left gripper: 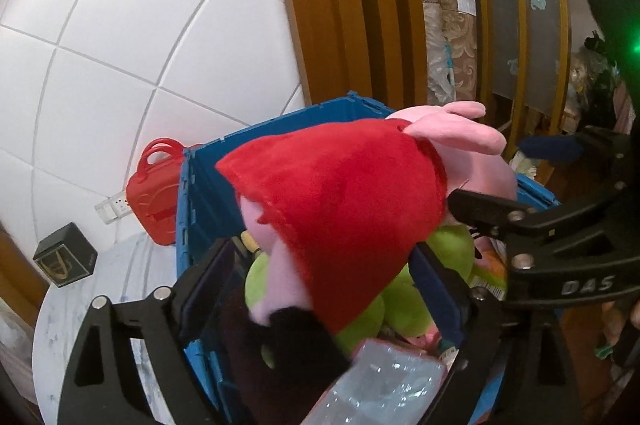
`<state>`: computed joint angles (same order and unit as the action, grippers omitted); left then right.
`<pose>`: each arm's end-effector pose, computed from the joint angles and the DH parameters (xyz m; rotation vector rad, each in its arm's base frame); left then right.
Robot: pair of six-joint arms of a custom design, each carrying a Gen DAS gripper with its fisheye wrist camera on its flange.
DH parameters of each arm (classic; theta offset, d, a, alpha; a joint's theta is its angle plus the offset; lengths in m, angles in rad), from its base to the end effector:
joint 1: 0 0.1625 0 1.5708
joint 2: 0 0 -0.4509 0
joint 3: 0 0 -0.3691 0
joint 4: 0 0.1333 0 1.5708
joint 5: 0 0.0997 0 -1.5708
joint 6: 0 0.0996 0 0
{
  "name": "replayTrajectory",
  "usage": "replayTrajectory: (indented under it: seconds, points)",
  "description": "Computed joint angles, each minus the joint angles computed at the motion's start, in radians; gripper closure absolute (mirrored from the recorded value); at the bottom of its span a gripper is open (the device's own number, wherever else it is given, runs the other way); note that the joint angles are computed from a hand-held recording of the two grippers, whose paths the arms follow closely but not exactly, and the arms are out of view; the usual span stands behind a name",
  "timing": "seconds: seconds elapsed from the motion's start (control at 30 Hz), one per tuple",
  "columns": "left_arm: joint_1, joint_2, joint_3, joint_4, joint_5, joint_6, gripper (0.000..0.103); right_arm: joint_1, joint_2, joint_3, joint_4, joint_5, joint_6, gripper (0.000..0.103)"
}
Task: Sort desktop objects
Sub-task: 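Lower the pig plush into the crate and open both grippers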
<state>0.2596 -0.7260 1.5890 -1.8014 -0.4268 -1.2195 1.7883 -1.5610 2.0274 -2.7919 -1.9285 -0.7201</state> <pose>-0.5545 -0.3790 0.0892 0.5171 1.9962 -1.0404 0.1977 -0.4383 0.4477 0.9660 -2.3023 0.8441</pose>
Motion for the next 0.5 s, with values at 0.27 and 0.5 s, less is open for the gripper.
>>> replayTrajectory:
  seconds: [0.27,0.5]
  points:
    - [-0.041,-0.032,0.030,0.117,0.024,-0.156,0.013,0.012,-0.061,0.045,-0.026,-0.022,0.009,0.000]
    - [-0.058,-0.058,0.112,-0.019,-0.018,-0.105,0.013,0.006,-0.097,0.098,-0.025,-0.067,0.038,0.000]
